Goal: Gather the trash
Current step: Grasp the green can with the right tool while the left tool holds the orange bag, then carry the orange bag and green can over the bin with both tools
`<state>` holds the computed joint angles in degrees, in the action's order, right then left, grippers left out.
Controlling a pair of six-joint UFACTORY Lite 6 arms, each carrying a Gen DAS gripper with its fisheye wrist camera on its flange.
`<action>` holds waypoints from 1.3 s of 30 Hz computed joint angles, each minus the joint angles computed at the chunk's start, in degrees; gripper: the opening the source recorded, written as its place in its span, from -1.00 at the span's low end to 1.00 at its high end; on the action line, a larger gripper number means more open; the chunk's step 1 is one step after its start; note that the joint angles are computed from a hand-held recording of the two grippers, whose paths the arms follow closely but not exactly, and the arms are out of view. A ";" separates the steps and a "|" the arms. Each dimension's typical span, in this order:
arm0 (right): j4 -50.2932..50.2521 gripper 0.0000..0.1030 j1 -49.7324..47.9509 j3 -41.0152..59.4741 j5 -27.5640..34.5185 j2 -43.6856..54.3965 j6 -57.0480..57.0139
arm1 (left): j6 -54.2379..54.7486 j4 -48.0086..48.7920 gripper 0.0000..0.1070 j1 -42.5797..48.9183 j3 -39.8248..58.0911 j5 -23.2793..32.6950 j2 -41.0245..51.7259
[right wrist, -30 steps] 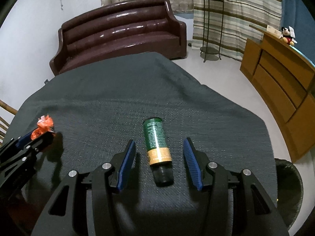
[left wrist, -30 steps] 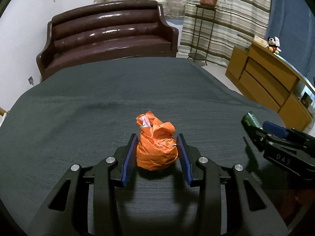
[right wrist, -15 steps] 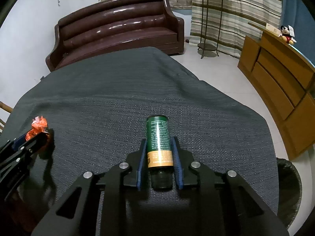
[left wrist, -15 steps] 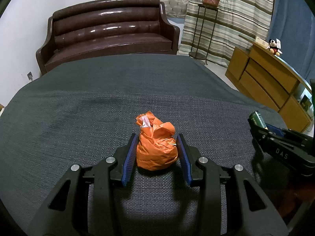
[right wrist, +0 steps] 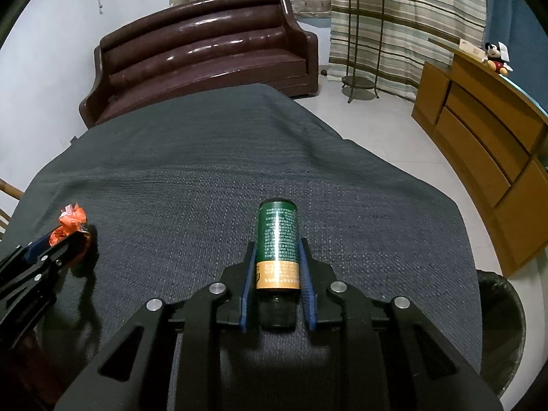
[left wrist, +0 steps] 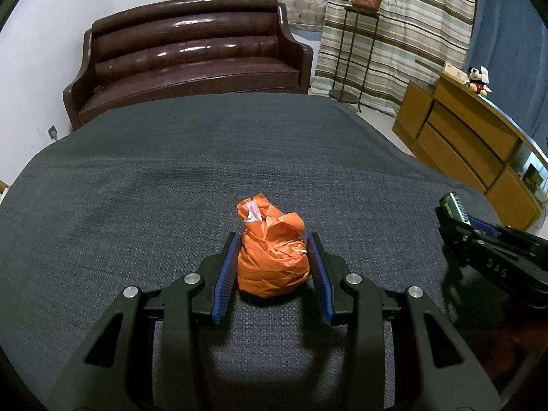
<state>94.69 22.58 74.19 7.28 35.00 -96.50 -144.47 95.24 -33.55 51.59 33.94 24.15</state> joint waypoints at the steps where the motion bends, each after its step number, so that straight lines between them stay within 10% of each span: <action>1: 0.93 -0.53 -0.01 -0.39 0.00 -0.33 -0.91 | -0.13 -0.02 -0.27 -0.09 0.01 0.07 0.05; 39: 37.87 -0.53 -6.74 -26.72 6.68 -20.83 -40.23 | 1.24 -9.96 -0.27 -16.94 2.79 4.87 0.47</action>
